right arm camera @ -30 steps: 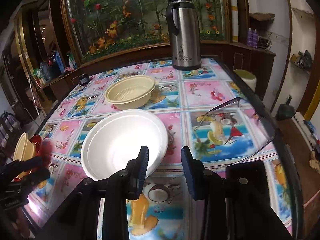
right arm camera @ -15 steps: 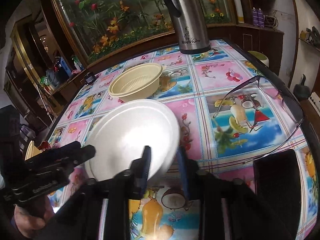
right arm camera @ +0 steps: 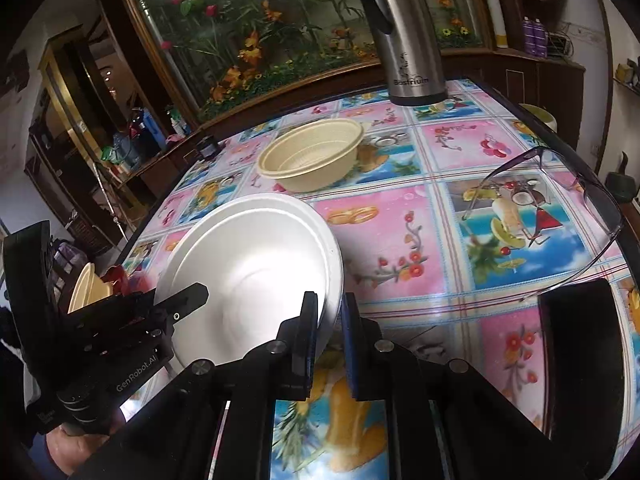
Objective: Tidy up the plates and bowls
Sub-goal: 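Carry the white bowl over the plate stack with the left gripper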
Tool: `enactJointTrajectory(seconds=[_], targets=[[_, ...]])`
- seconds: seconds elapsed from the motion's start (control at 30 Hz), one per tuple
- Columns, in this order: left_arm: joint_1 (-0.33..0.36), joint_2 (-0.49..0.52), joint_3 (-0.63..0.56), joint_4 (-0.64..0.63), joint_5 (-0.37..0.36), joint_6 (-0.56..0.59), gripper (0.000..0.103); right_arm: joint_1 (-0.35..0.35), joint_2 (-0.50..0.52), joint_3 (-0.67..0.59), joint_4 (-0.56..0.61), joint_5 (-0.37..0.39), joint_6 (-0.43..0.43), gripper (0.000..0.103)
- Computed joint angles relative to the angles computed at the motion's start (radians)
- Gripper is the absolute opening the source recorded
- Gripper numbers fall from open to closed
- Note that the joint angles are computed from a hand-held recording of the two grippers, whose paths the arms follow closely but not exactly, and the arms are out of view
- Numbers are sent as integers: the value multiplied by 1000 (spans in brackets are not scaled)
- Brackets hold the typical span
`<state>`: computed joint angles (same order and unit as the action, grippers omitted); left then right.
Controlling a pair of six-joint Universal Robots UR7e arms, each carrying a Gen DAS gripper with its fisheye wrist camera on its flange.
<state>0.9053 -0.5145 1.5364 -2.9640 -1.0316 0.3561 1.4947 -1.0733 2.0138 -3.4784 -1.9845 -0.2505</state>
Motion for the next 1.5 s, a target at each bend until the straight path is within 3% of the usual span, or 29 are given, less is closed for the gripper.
enactJointTrajectory(seconds=[0.33,1.5], targets=[[6,-52,109,-147,32,61,19,34,34,20,-26,-1,-16,12],[33,-119,178,-244,-3,62,19,107,87,-13,-51,-53,-55,12]])
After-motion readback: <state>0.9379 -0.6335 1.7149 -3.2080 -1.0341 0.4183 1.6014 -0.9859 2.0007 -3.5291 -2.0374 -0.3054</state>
